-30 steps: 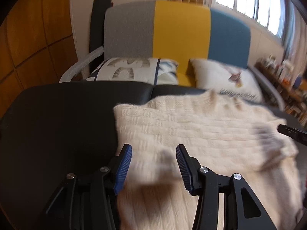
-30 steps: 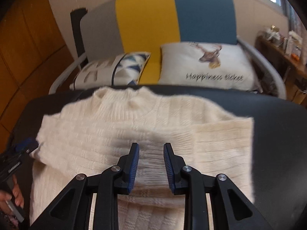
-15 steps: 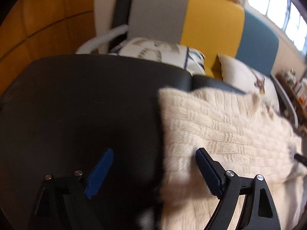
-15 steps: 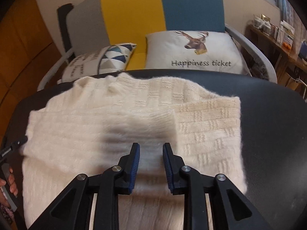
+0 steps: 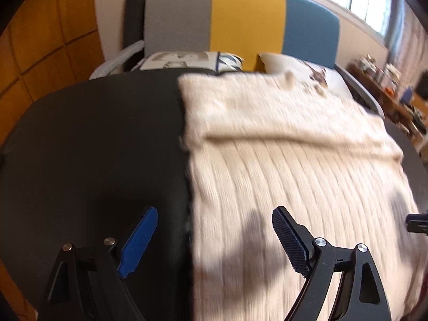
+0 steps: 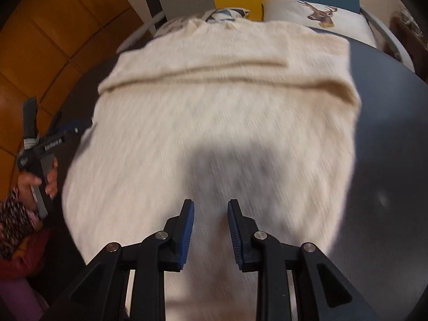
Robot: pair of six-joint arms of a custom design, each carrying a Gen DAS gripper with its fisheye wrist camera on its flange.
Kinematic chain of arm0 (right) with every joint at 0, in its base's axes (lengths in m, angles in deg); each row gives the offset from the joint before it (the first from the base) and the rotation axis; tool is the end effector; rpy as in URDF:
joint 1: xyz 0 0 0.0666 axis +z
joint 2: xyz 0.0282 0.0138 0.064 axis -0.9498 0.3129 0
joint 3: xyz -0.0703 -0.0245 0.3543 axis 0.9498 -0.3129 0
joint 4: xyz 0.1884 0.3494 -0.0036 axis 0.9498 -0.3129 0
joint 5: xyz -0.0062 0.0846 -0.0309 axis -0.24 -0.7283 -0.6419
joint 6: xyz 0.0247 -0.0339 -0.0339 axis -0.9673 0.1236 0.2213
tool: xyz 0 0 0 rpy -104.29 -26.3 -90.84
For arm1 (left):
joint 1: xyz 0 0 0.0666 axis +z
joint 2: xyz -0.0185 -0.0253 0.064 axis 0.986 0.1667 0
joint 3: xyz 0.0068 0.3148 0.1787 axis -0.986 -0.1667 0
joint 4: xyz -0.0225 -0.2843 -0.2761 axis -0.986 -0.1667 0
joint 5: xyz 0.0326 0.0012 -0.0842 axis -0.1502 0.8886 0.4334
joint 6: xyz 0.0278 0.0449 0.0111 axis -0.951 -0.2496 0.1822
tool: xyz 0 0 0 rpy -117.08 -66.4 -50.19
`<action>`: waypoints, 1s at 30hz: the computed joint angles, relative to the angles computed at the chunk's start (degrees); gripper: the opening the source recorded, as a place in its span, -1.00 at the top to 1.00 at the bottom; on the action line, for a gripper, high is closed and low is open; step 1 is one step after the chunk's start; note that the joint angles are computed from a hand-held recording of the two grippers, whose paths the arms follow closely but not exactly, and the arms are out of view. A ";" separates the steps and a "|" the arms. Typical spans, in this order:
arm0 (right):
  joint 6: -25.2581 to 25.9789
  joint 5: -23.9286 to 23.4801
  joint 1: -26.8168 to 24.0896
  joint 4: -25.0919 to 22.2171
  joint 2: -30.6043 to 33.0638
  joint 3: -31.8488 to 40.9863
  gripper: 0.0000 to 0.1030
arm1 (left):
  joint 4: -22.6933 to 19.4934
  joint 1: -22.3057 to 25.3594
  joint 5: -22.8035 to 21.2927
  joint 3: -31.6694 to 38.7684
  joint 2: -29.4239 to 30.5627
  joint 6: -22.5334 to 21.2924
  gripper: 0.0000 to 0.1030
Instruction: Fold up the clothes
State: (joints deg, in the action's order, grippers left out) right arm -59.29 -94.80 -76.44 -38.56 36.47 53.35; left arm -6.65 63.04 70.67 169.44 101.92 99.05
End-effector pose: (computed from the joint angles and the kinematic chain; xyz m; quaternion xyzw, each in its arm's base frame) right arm 0.6035 -0.0368 0.4507 -0.0654 0.9681 0.1651 0.1766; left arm 0.6544 -0.2001 0.4568 0.0082 0.9513 -0.0200 0.3076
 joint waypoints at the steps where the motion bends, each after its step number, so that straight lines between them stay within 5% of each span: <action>1: 1.31 2.39 -0.24 -0.14 -2.36 -3.14 0.50 | 0.65 -0.16 -0.30 -2.76 -1.58 -0.16 -0.73; 6: 6.69 10.59 -2.55 0.19 -12.91 -16.81 0.50 | 4.74 -0.69 -1.58 -16.06 -9.40 -1.93 -0.73; 12: 2.98 12.70 -4.50 1.65 -19.43 -22.93 0.49 | 5.35 -0.94 -1.28 -23.43 -14.90 -2.64 -0.73; 23: -2.41 4.73 -6.31 3.17 -19.82 -26.09 0.44 | -4.28 0.39 4.86 -28.85 -20.83 -3.91 -0.73; 30: -1.33 -0.18 -6.91 4.88 -21.71 -29.18 0.37 | -4.46 1.56 12.72 -35.23 -25.08 -5.07 -0.79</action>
